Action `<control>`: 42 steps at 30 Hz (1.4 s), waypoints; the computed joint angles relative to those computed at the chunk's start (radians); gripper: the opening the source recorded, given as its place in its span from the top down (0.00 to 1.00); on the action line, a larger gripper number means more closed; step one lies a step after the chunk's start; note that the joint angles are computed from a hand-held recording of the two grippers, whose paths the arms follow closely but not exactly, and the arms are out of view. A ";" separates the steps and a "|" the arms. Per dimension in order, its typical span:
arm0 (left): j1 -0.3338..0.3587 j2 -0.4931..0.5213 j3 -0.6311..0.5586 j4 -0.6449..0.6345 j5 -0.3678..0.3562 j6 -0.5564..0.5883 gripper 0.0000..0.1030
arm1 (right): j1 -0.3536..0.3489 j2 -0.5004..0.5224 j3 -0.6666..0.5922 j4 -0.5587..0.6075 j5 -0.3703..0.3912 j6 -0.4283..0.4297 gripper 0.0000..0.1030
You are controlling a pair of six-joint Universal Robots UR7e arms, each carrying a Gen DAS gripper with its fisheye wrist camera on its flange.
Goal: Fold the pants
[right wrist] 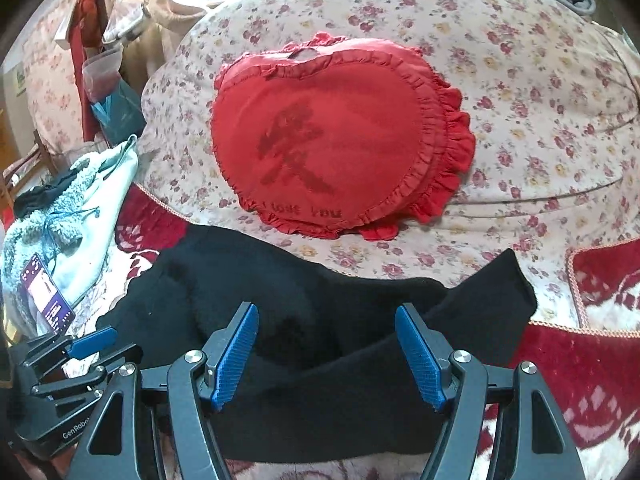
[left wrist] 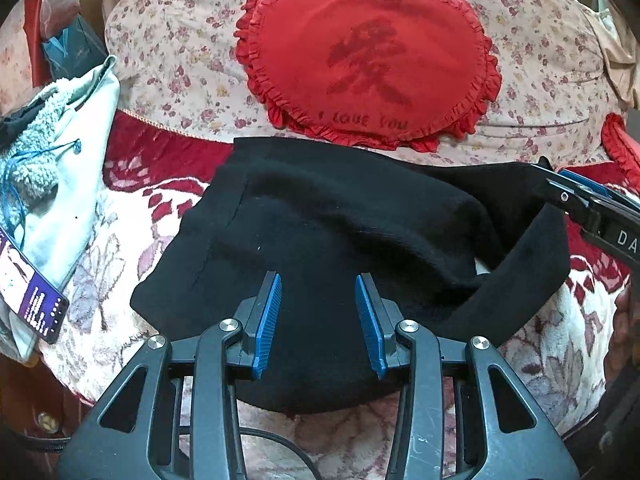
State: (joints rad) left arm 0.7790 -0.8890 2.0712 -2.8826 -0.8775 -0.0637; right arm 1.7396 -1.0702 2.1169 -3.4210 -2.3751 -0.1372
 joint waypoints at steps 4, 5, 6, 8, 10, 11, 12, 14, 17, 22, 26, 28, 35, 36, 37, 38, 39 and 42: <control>0.008 0.015 -0.009 -0.001 0.012 0.005 0.63 | -0.014 0.014 -0.033 0.046 0.000 -0.007 0.32; 0.011 0.017 -0.012 0.002 0.012 0.004 0.63 | -0.017 0.016 -0.036 0.049 0.003 -0.010 0.32; 0.014 0.019 -0.014 0.008 0.012 0.000 0.63 | -0.025 0.017 -0.042 0.055 0.008 -0.012 0.32; 0.020 0.021 -0.017 0.018 0.011 -0.003 0.63 | -0.038 0.017 -0.050 0.074 0.012 -0.003 0.32; 0.023 0.024 -0.020 0.024 0.011 -0.005 0.63 | -0.052 0.016 -0.053 0.093 0.014 0.009 0.32; 0.024 0.025 -0.020 0.026 0.012 -0.006 0.63 | -0.058 0.014 -0.053 0.105 0.014 0.016 0.32; 0.024 0.026 -0.019 0.027 0.012 -0.007 0.63 | -0.066 0.010 -0.049 0.124 0.012 0.027 0.32; 0.027 0.025 -0.015 0.029 0.010 -0.007 0.63 | -0.073 -0.002 -0.040 0.166 0.007 0.050 0.32; 0.033 0.023 -0.007 0.031 0.009 -0.006 0.63 | -0.066 -0.031 0.003 0.239 -0.039 0.088 0.34; 0.045 0.009 0.012 0.050 0.002 -0.014 0.63 | -0.075 -0.134 0.160 0.290 -0.022 0.178 0.36; 0.052 -0.025 0.040 0.036 0.006 -0.020 0.63 | -0.057 -0.197 0.259 0.229 0.004 0.232 0.37; 0.059 -0.049 0.048 0.037 0.013 -0.029 0.63 | -0.048 -0.227 0.275 0.279 -0.003 0.279 0.37; 0.099 -0.115 0.037 0.066 0.041 -0.078 0.63 | -0.027 -0.247 0.281 0.155 0.113 0.257 0.37; 0.106 -0.117 0.032 0.072 0.040 -0.085 0.63 | -0.021 -0.229 0.267 0.136 0.122 0.233 0.37; 0.114 -0.120 0.027 0.081 0.037 -0.094 0.63 | -0.012 -0.204 0.252 0.118 0.122 0.207 0.37; 0.121 -0.122 0.022 0.090 0.035 -0.102 0.63 | -0.004 -0.177 0.236 0.102 0.118 0.191 0.37; 0.127 -0.122 0.017 0.099 0.035 -0.110 0.63 | 0.002 -0.153 0.219 0.100 0.123 0.170 0.37; 0.144 -0.121 0.003 0.122 0.038 -0.134 0.63 | 0.009 -0.089 0.178 0.091 0.143 0.135 0.37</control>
